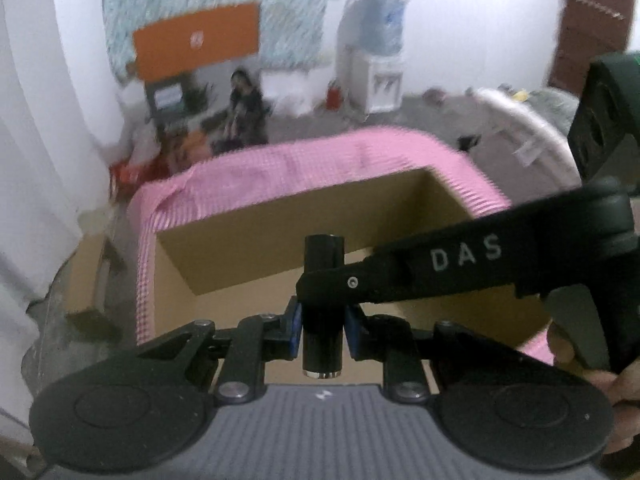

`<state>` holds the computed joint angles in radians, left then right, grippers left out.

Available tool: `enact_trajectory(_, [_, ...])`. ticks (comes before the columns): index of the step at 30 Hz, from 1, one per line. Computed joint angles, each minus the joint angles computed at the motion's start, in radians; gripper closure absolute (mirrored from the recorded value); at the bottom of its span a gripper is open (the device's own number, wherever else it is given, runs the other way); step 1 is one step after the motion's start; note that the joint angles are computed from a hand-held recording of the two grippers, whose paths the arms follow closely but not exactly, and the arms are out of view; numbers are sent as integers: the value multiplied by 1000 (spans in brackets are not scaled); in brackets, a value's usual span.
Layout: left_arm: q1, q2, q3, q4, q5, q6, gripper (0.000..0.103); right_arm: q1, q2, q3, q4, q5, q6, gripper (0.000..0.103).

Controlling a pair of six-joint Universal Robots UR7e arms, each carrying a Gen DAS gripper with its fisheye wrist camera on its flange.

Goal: Organize rigid objects
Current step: 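Carry the black cylinder into the cardboard box and open the right gripper, then lift the right gripper out of the box back toward the table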

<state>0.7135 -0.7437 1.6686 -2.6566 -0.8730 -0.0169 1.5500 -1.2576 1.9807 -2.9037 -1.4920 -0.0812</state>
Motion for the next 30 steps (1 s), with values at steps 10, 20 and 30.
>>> enact_trajectory(10, [112,130,-230,292,58,-69,80,-19,223,-299,322,-33,156,77])
enact_trajectory(20, [118,114,-212,259,87,-61,63,-30,274,-351,362,-42,173,58])
enact_trajectory(30, [29,-23,-35,39,70,0,32,-21,49,-154,251,-14,76,55])
